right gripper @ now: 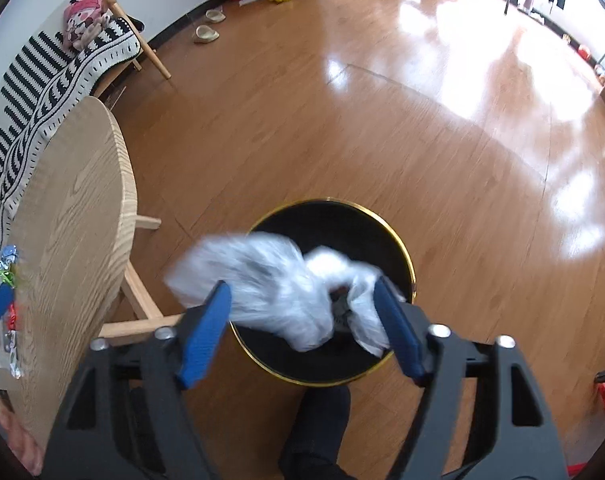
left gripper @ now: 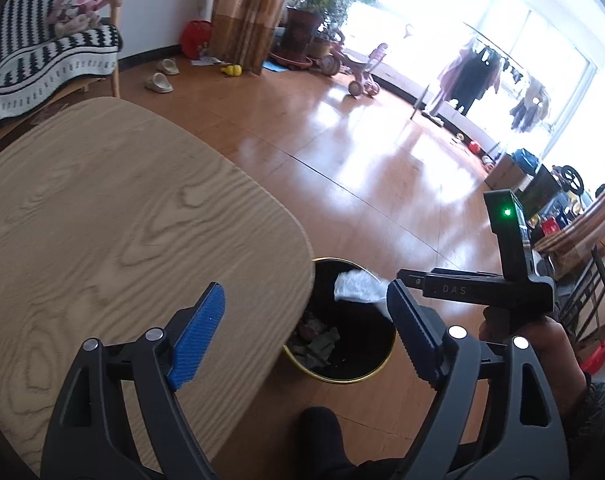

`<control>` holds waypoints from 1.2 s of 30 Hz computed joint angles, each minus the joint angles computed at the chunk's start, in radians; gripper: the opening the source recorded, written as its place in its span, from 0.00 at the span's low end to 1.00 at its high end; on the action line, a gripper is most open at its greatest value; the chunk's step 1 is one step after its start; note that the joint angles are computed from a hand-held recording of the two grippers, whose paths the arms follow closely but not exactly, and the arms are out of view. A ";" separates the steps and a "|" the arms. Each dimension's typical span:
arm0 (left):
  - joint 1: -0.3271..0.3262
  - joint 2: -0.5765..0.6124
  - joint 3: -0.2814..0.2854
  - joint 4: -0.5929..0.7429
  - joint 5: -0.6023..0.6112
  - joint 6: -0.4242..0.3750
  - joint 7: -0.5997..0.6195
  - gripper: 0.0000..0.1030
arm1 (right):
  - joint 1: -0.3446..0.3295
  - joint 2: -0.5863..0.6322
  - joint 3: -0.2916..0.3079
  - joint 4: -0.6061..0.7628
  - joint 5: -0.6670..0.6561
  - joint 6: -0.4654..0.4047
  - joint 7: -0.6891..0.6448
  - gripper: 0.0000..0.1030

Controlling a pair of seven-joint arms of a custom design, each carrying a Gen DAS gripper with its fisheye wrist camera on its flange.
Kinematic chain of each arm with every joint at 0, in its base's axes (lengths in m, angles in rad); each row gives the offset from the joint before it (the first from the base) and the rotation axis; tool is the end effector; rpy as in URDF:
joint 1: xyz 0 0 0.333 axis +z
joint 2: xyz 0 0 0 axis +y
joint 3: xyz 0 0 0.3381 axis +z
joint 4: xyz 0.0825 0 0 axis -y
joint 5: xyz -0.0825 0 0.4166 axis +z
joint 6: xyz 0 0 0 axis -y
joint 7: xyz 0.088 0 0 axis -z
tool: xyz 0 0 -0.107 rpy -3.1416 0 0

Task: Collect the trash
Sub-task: 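Open the right gripper over the bin to drop the clear bag, then move both open grippers back to the trash on the table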

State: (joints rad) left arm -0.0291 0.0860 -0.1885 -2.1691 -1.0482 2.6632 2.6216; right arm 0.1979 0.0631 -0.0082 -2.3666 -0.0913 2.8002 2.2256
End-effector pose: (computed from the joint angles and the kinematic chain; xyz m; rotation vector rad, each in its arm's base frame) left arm 0.5917 -0.1039 0.3894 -1.5658 2.3722 -1.1099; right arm 0.5481 0.1096 0.3357 -1.5658 2.3232 -0.2481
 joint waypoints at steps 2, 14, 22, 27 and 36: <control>0.011 -0.018 0.011 -0.011 -0.001 0.004 0.001 0.79 | 0.005 0.012 0.005 0.014 0.012 0.004 0.000 0.70; 0.084 -0.098 0.119 -0.064 0.029 0.081 0.005 0.83 | 0.144 0.124 0.056 0.246 -0.042 0.072 0.038 0.70; 0.179 -0.085 0.186 -0.058 0.099 0.170 -0.004 0.83 | 0.285 0.313 0.105 0.545 0.056 0.035 -0.167 0.70; 0.277 -0.037 0.216 -0.040 0.149 0.208 -0.013 0.83 | 0.353 0.432 0.121 0.721 0.116 -0.015 -0.276 0.70; 0.440 0.083 0.188 0.016 0.259 0.219 -0.033 0.80 | 0.434 0.598 0.102 0.967 0.166 -0.129 -0.332 0.69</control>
State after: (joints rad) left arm 0.4111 0.1686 -0.0002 -2.1535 -0.7891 2.8824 2.5882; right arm 0.6324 0.6611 0.0933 -1.3992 0.0748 2.6709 1.8936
